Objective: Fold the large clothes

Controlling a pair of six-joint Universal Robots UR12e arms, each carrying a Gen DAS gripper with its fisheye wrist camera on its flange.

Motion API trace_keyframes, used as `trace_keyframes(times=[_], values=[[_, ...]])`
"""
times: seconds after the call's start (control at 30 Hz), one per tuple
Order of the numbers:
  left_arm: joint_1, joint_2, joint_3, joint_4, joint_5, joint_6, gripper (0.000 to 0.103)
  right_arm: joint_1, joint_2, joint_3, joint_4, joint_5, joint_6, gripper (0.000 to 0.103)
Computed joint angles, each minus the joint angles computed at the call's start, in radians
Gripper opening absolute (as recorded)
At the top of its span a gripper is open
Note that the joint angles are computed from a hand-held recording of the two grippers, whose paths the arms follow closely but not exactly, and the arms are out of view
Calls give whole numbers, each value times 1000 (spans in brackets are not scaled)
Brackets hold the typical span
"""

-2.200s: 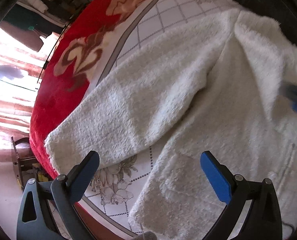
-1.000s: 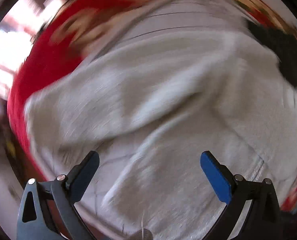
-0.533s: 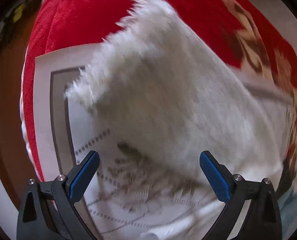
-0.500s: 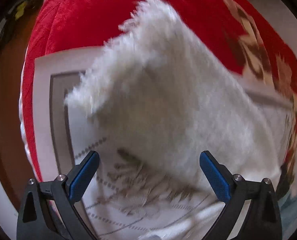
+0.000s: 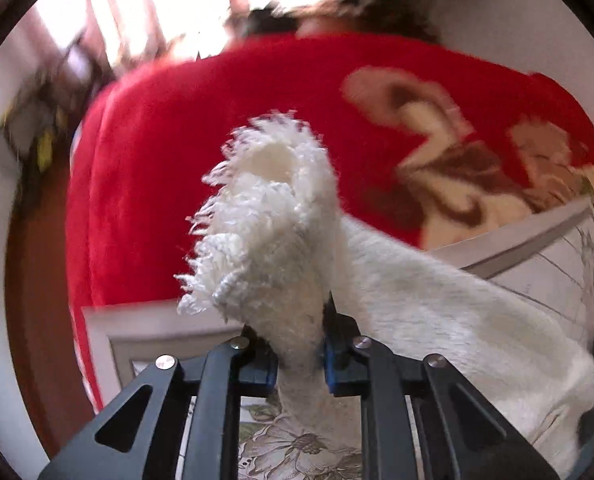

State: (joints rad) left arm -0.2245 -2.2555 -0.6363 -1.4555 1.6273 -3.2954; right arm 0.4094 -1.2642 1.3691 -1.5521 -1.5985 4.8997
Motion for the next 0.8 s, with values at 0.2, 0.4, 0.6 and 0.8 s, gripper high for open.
trace_keyframes(times=[0.2, 0.4, 0.6, 0.8], values=[[-58, 118, -172, 274, 22, 330, 11, -20, -10, -19, 104, -61, 5, 75], [-137, 226, -310, 353, -110, 599, 10, -25, -168, 170, -27, -53, 162, 75], [-240, 333, -432, 243, -248, 760, 10, 1, -326, 315, -6, -32, 325, 75], [-318, 379, -500, 182, -277, 801, 10, 62, -454, 429, 37, 13, 517, 75]])
